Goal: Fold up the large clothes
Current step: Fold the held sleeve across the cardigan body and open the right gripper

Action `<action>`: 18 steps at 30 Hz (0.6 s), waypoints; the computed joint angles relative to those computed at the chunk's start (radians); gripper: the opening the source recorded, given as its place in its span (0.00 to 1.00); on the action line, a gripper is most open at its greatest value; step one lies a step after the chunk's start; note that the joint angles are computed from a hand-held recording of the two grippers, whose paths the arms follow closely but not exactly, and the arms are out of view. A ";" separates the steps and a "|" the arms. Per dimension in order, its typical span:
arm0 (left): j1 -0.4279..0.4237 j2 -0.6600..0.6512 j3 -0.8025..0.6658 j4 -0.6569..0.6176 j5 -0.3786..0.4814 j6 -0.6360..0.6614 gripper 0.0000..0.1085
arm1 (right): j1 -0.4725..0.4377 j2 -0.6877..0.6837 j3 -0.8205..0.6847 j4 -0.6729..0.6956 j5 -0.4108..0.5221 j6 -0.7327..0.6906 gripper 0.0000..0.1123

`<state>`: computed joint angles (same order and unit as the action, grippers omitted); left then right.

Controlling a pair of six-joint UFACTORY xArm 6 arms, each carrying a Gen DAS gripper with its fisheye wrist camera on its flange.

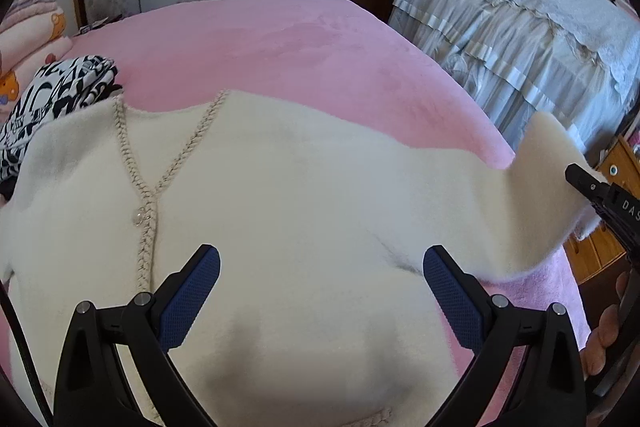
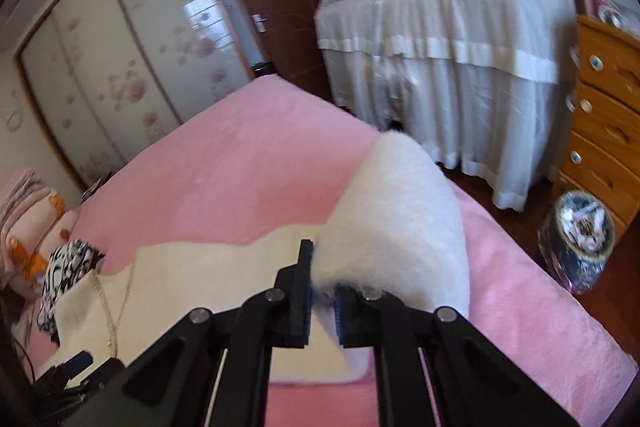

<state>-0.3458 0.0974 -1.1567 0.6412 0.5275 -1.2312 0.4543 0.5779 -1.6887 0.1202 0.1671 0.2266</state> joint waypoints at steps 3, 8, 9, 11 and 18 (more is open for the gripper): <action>0.040 -0.061 0.085 0.003 -0.039 -0.028 0.93 | 0.070 0.042 -0.065 0.069 0.057 -0.152 0.07; 0.093 -0.101 0.172 -0.048 -0.092 0.004 0.93 | 0.142 0.150 -0.158 -0.019 0.215 -0.165 0.10; 0.102 -0.099 0.183 -0.093 -0.108 0.047 0.93 | 0.152 0.165 -0.164 -0.043 0.242 -0.154 0.11; 0.112 -0.088 0.198 -0.193 -0.139 0.140 0.93 | 0.172 0.173 -0.139 -0.154 0.263 -0.084 0.15; 0.091 -0.047 0.208 -0.384 -0.230 0.308 0.93 | 0.188 0.048 0.083 -0.166 0.139 -0.152 0.47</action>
